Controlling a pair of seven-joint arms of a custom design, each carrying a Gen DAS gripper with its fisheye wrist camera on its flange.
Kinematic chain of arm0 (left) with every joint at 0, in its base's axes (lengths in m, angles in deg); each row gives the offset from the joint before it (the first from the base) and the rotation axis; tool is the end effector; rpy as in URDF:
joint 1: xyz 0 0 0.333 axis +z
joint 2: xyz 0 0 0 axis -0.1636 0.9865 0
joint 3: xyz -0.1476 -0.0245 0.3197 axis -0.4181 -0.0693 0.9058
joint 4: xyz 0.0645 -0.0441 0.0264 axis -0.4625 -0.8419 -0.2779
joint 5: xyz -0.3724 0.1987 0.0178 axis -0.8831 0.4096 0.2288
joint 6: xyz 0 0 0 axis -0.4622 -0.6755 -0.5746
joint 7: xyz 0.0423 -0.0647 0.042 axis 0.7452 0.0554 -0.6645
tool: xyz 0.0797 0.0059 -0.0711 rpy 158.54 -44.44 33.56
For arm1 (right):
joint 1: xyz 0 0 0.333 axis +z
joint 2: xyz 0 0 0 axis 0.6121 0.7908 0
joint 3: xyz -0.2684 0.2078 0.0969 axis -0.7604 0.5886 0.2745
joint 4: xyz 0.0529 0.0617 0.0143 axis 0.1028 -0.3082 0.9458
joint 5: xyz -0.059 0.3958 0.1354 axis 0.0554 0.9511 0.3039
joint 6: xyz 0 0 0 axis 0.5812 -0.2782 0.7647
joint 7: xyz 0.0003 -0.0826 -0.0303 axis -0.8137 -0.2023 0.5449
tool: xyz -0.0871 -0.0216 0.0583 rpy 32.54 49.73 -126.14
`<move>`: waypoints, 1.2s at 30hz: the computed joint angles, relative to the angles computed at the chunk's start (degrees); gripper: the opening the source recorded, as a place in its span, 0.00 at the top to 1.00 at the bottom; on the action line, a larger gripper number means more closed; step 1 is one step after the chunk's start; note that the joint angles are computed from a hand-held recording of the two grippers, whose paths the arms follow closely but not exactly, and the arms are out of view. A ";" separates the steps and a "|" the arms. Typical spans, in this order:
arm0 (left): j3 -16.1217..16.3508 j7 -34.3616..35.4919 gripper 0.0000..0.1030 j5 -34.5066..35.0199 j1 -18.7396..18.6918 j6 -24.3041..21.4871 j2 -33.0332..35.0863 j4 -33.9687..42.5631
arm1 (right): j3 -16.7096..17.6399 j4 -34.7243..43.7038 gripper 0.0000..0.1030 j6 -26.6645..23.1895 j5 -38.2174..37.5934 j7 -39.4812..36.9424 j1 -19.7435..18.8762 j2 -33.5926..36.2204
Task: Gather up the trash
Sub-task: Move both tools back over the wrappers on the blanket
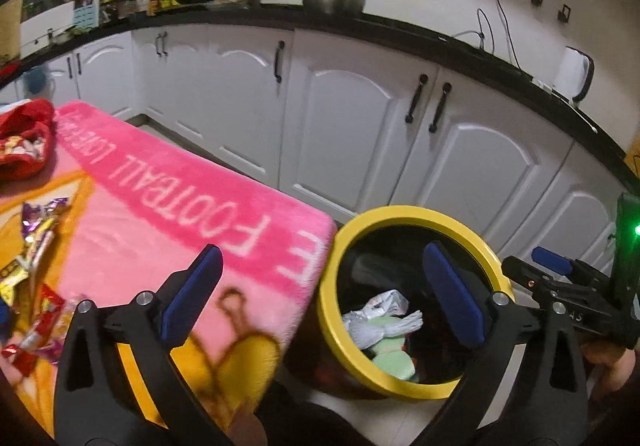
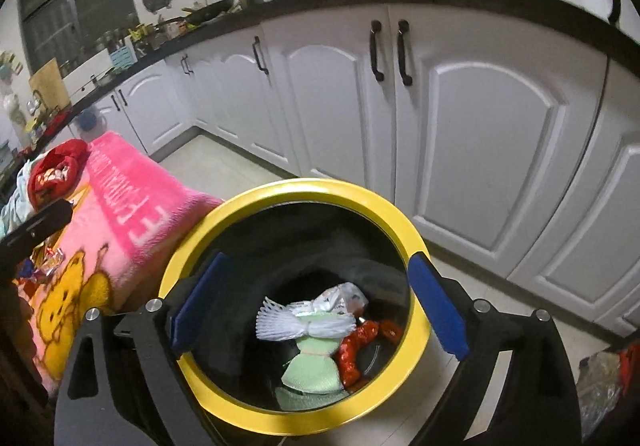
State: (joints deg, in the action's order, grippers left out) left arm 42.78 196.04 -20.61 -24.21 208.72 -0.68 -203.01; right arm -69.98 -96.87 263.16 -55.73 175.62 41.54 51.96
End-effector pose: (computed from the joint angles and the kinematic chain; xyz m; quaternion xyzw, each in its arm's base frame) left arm 0.4490 -0.0562 0.5318 -0.5685 0.6927 -0.3870 0.2171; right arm 0.4343 0.1454 0.4882 -0.6160 0.6664 -0.2390 0.3454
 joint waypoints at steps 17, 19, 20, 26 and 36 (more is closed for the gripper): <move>2.81 -3.23 0.11 3.05 3.69 2.50 -7.04 -3.99 | 9.03 3.45 0.11 2.03 -6.47 3.45 -4.19 -2.22; 2.97 -3.84 0.11 3.75 4.44 2.89 -7.58 -4.35 | 9.57 4.30 0.10 2.03 -6.94 3.42 -3.93 -1.83; 2.98 -4.20 0.11 4.13 4.88 3.17 -7.86 -4.60 | 9.94 4.52 0.10 2.05 -7.23 3.59 -4.03 -1.85; 3.89 -6.25 0.11 6.37 7.63 4.70 -9.43 -5.93 | 10.67 6.86 0.10 2.06 -8.48 3.31 -2.69 -0.56; 5.76 -8.46 0.11 9.65 11.55 6.33 -11.80 -7.50 | 13.65 12.06 0.10 2.53 -12.16 4.99 -2.69 2.42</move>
State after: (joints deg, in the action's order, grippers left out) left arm 48.54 187.57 -10.96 -12.66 215.04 -12.48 -210.50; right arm -56.33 -84.81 265.69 -67.89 180.61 38.85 54.38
